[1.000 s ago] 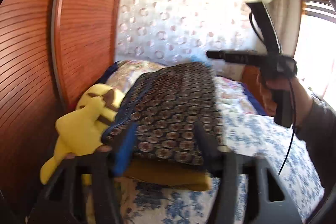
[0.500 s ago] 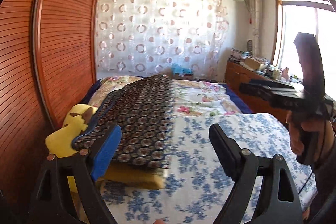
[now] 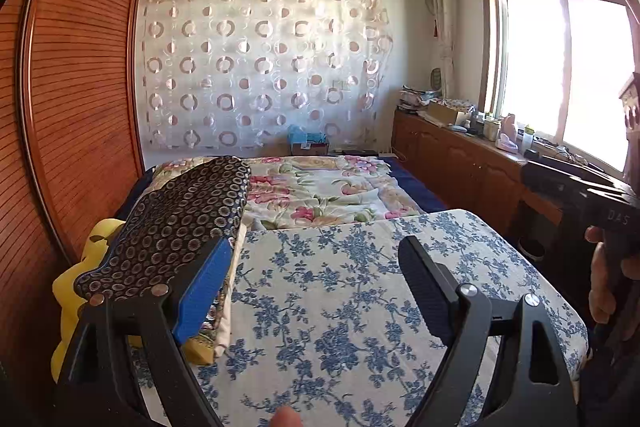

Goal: Fold small clothes

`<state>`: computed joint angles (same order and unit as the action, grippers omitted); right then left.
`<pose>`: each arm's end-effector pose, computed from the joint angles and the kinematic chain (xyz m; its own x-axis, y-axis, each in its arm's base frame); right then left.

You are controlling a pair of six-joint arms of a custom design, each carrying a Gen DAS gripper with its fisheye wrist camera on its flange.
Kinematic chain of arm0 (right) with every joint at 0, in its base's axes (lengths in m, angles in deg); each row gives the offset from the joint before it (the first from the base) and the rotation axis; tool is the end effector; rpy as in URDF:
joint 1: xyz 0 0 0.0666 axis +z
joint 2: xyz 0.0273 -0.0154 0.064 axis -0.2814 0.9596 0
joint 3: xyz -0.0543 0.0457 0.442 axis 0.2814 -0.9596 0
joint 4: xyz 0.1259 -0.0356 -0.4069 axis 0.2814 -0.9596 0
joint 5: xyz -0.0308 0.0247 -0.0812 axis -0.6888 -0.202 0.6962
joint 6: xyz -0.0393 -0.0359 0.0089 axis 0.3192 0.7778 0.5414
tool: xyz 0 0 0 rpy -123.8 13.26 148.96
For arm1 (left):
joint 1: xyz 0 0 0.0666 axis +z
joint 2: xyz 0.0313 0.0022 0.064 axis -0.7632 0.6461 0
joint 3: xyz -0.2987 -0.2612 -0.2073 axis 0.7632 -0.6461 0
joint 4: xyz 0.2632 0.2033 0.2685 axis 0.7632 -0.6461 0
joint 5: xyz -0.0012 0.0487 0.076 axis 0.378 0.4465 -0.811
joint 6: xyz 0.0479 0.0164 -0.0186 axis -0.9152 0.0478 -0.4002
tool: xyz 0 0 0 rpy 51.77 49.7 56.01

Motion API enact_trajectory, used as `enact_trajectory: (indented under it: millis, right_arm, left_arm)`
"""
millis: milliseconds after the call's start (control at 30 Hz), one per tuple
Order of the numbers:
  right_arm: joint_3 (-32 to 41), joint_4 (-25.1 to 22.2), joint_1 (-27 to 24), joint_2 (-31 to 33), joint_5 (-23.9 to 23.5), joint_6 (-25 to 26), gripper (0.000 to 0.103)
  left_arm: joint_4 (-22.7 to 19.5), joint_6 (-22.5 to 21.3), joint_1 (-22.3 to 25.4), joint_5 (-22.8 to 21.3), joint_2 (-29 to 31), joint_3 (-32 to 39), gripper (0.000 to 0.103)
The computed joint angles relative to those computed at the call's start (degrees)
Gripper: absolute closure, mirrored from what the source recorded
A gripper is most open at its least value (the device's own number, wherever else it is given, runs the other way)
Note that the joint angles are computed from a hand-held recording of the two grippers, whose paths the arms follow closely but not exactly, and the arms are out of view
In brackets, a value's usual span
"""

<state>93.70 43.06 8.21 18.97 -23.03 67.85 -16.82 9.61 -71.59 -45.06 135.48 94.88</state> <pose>0.5994 0.2611 0.5305 -0.2638 -0.0496 -0.9633 -0.1078 0.9939 -0.0217 0.6304 -0.2543 0.5052 -0.3668 0.0777 -0.9270 0.3757 0.9240 -0.0712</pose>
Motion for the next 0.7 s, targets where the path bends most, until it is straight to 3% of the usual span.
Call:
enact_trajectory:
  millis: [267,700]
  right_arm:
    - [-4.81,1.13,3.36,-2.76,8.66,-3.27,0.019]
    - [-5.56,0.89,6.63,-2.78,12.38,-7.15,0.019]
  left_arm:
    - [-1.51,-0.74,-2.28,-2.72,0.60,1.61,0.017]
    - [-0.73,-0.66,-2.73,-2.15,0.33,1.36,0.017]
